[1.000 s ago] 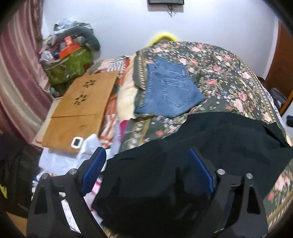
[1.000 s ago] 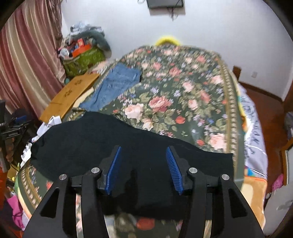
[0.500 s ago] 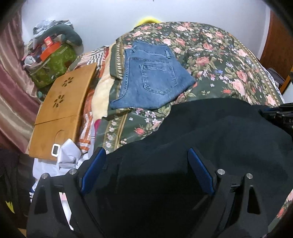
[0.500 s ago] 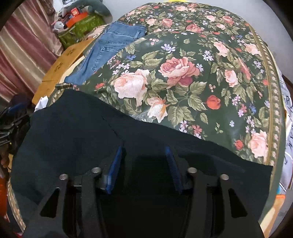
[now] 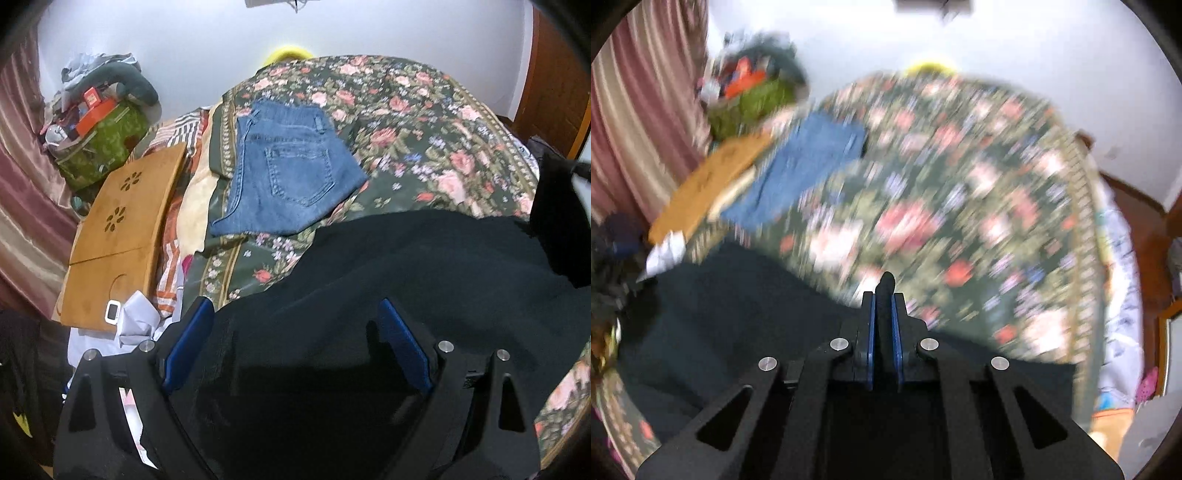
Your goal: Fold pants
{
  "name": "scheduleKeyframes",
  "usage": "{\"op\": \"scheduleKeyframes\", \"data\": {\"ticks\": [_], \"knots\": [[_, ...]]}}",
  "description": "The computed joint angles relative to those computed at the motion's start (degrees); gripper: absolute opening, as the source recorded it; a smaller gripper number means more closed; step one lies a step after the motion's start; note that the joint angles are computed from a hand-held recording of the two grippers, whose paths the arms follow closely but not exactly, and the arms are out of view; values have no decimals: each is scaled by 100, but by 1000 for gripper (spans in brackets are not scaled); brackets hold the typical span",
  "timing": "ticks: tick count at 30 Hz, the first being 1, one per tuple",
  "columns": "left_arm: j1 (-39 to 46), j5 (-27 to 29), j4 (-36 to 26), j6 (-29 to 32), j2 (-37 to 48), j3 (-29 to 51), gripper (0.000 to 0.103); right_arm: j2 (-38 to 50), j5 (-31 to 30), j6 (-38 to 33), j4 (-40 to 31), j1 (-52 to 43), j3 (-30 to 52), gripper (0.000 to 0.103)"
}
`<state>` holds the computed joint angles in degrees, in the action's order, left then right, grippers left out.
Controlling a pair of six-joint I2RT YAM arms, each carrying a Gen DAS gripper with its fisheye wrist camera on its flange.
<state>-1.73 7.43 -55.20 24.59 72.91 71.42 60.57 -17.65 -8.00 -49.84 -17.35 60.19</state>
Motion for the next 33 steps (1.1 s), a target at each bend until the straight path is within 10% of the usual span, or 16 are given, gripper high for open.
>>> {"op": "scheduleKeyframes", "data": {"ticks": [13, 33], "knots": [[-1687, -625, -471, -993, 38, 50, 91, -363, -2372, -1673, -1054, -3688, 1377, 6], [-1591, -297, -376, -1180, -281, -437, 94, -183, -1160, -4119, -1269, -5435, -1922, 18]]}}
